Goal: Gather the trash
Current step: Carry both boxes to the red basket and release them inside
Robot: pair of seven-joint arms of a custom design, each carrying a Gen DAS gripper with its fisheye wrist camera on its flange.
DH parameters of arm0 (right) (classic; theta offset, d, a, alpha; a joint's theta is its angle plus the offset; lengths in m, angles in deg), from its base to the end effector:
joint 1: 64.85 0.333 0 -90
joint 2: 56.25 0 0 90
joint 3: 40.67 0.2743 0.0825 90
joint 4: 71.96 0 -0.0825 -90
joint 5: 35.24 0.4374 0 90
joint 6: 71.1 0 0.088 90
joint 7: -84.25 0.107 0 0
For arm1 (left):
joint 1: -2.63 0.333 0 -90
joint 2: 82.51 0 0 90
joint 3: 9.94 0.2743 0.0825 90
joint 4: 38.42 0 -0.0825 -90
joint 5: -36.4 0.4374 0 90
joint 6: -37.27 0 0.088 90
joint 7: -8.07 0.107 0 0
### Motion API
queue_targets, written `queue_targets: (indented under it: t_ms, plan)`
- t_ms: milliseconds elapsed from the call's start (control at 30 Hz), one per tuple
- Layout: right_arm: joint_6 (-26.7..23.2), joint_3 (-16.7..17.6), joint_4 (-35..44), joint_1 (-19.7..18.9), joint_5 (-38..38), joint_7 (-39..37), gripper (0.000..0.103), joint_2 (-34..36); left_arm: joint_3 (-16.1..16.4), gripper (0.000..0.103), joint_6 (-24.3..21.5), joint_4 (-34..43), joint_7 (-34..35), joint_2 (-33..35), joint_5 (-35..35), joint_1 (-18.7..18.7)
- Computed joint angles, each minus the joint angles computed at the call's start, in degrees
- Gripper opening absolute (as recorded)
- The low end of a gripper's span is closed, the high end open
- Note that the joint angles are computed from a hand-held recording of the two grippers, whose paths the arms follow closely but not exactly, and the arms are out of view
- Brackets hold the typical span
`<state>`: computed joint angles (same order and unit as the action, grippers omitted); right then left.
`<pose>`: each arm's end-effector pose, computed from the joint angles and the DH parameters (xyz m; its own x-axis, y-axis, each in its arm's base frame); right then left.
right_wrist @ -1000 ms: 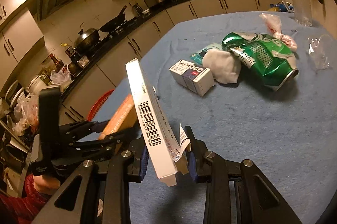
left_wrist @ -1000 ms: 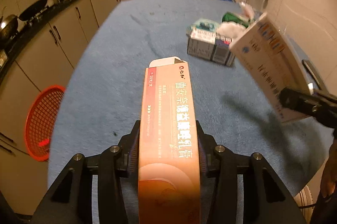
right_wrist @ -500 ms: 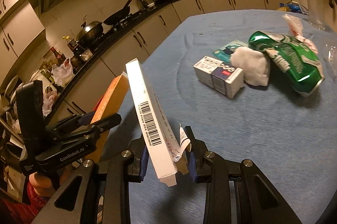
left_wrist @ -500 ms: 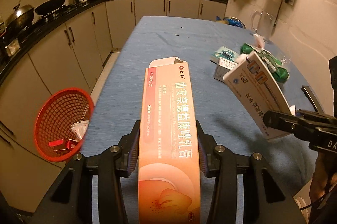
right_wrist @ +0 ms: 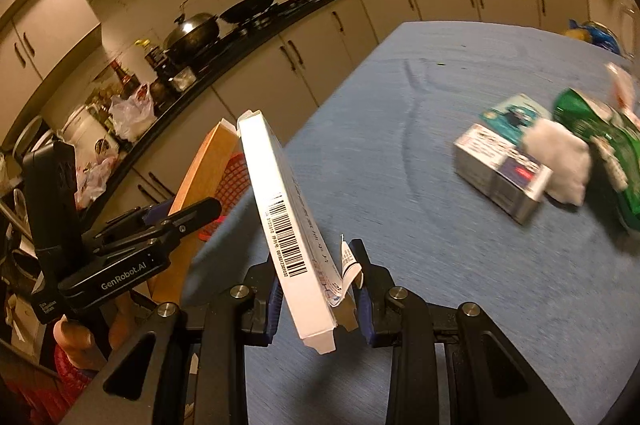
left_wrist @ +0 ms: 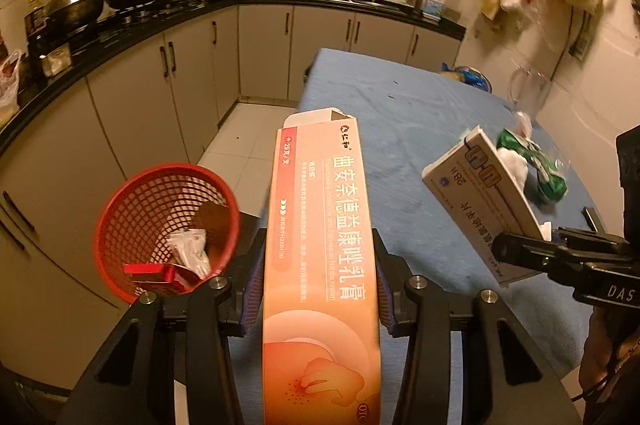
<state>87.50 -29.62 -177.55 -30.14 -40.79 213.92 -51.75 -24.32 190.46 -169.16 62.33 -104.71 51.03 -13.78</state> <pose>0.4745 0.4885 0.5231 0.3090 -0.8540 -0.4186 -0.7814 0.0229 -0.6236 0.4672 -0.2979 0.5344 -0.1610 -0.9809 0.1094 -0.6992 0.0352 -0.7141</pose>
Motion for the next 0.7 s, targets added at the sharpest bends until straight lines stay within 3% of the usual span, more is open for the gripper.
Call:
queue_targets:
  t_ms: [400, 700]
  plan:
    - [-7.86, -1.01, 20.50, 3.78, 3.04, -7.89, 0.033, 14.32, 2.78, 0.045, 0.20, -4.14, -0.72, -5.22, -0.66, 3.27]
    - [-17.69, -2.35, 43.99, 7.48, 6.30, -12.60, 0.033, 29.86, 5.70, 0.045, 0.42, -6.05, 0.36, -6.19, -3.12, 5.51]
